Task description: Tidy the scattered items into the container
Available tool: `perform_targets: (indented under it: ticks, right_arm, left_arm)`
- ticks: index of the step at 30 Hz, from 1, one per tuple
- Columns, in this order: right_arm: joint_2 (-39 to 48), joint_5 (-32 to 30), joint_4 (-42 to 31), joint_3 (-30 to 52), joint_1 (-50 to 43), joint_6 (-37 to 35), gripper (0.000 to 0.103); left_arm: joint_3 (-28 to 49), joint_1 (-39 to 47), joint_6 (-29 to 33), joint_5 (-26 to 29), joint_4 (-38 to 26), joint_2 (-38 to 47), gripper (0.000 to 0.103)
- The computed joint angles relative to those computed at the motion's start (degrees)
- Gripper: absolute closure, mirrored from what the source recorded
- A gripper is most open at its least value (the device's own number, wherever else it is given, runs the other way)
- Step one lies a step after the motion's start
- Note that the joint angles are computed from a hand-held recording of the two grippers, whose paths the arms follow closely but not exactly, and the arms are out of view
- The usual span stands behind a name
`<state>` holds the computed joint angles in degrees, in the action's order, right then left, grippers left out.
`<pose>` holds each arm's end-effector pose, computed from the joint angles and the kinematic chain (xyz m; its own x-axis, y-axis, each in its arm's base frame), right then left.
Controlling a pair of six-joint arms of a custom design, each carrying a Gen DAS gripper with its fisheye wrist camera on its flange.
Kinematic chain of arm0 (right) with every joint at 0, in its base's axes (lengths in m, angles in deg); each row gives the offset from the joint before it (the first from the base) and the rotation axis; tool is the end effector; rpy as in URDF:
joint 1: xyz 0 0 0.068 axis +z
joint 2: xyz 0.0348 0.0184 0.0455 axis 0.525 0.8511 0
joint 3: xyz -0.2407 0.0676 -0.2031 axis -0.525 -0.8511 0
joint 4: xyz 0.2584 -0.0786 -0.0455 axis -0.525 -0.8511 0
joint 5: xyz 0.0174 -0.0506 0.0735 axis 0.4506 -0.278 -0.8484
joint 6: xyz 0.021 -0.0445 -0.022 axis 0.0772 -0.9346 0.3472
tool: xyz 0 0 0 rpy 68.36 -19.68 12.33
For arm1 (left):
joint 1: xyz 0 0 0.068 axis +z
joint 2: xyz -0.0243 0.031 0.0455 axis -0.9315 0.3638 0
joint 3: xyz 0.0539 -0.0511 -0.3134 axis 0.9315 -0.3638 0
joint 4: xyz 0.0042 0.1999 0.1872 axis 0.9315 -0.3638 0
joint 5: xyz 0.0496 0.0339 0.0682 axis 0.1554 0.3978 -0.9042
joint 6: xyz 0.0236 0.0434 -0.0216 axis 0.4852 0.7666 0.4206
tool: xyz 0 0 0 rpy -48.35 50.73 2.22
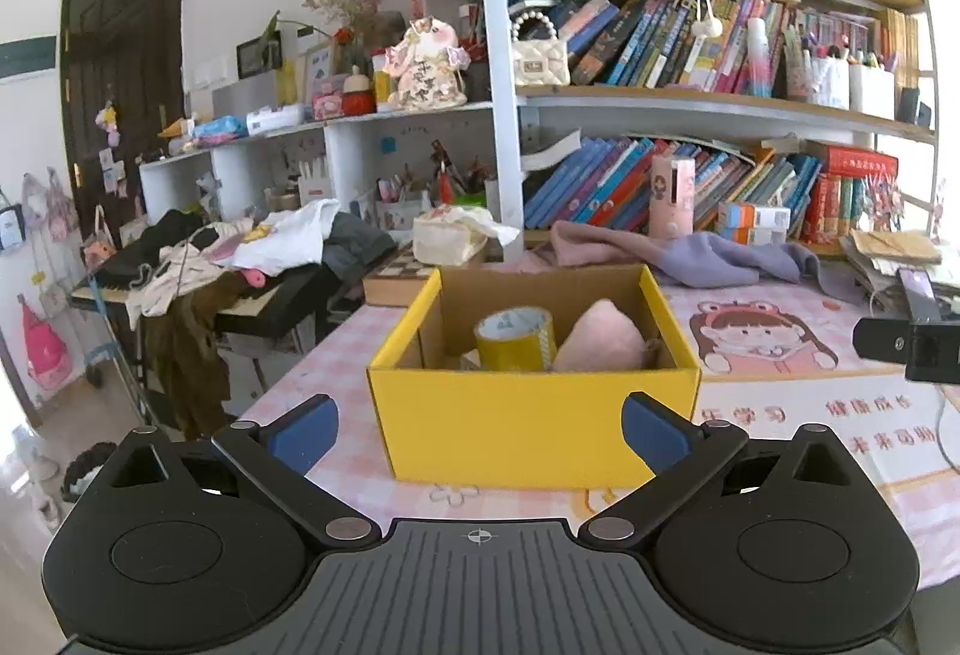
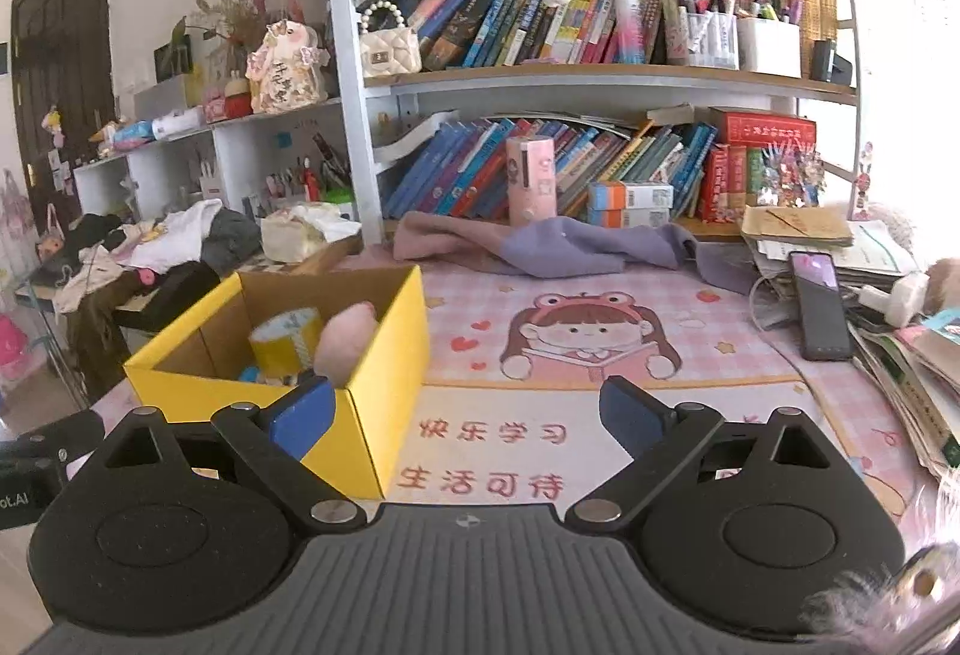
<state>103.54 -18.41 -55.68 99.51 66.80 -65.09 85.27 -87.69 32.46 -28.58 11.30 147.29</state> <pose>0.1975 0.1167 0.2822 -0.4009 0.0904 -0.9116 0.0162 0.9957 0.0916 0.2164 -0.0625 0.2681 -0.4075 0.0770 -0.9099 0.0106 0.9968 0.0796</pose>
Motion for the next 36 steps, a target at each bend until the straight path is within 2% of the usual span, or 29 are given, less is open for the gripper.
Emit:
perform_targets:
  ticks: [8,10,13,23,36]
  right_arm:
    - [-4.43,8.38,-0.38,-5.60,3.72,-4.29,0.006]
    - [-4.90,9.56,-2.36,-6.41,4.68,-2.97,0.006]
    - [-5.70,7.81,-6.09,-6.71,4.91,1.12,0.006]
    - [-7.91,7.66,-12.58,-6.97,4.45,6.04,0.005]
    - [-8.35,5.06,-20.17,-6.44,4.86,11.10,0.002]
  left_arm:
    - [-1.88,-4.90,0.93,-2.97,0.61,-0.04,0.001]
    - [-2.08,-6.04,0.41,-2.89,0.67,0.34,0.001]
    - [-1.87,-7.59,-0.31,-2.57,0.00,1.24,0.001]
    - [-1.91,-10.04,-0.79,-2.50,-0.83,1.97,0.001]
    - [-0.21,-10.68,-2.58,1.87,-7.19,4.36,0.001]
